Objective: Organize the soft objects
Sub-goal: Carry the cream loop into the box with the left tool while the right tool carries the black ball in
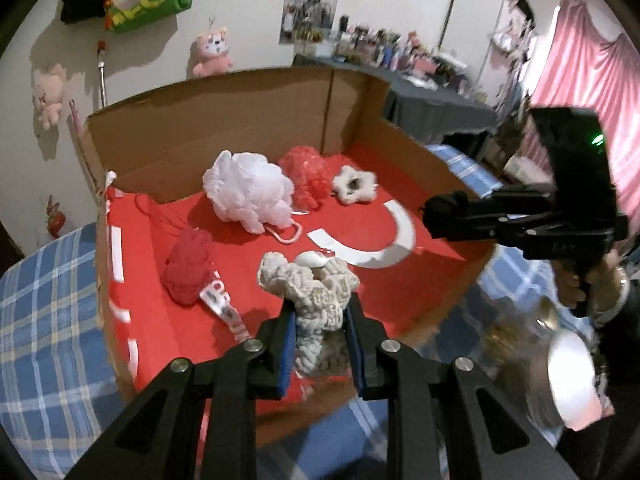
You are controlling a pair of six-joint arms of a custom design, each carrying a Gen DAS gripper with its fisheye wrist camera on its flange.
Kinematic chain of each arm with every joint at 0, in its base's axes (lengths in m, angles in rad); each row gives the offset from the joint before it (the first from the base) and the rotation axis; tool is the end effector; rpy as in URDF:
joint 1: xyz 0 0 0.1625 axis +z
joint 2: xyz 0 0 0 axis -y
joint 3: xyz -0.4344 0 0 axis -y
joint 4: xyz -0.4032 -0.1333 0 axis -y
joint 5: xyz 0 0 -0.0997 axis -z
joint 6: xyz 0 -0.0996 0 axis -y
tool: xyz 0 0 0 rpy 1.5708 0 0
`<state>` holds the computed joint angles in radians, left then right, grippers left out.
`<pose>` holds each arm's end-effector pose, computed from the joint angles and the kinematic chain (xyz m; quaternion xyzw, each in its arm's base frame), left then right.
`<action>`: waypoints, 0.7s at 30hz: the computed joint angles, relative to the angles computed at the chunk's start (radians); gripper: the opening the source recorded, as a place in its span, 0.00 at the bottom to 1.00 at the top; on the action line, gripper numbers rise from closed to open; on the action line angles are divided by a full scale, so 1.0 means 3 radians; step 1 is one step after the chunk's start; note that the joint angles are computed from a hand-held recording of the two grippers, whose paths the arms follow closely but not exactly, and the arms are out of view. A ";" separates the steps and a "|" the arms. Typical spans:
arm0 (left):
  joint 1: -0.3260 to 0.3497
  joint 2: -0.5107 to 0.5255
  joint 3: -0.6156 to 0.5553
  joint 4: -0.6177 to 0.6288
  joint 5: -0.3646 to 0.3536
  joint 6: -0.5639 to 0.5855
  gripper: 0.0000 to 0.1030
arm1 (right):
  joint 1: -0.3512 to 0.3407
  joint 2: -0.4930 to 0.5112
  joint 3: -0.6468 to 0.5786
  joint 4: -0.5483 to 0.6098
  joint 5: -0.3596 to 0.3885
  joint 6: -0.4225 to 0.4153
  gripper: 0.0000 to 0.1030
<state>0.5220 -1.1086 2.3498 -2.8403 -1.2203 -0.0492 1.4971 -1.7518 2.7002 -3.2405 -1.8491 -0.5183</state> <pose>-0.2862 -0.3579 0.0791 0.4697 0.8653 -0.1029 0.1414 0.0839 -0.3020 0.2561 0.1566 -0.9146 0.2964 0.2261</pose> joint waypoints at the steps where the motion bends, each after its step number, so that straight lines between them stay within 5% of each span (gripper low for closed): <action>1: 0.0009 0.0056 -0.0056 0.0049 0.0028 -0.0002 0.23 | 0.0050 0.0121 -0.0092 0.0040 -0.0097 0.0028 0.26; 9: 0.0126 0.0527 -0.0515 0.0451 0.0257 -0.0175 0.24 | 0.0156 0.0789 -0.0628 0.0296 -0.0664 0.0325 0.26; 21: 0.0332 0.0756 -0.0865 0.0837 0.0294 -0.0397 0.24 | 0.0185 0.1150 -0.0982 0.0567 -0.0892 0.0508 0.26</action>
<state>0.6216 -0.8818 2.0902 -2.5892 -1.1321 -0.1684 1.5525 -1.4069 2.4056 -3.0705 -2.1166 -0.3658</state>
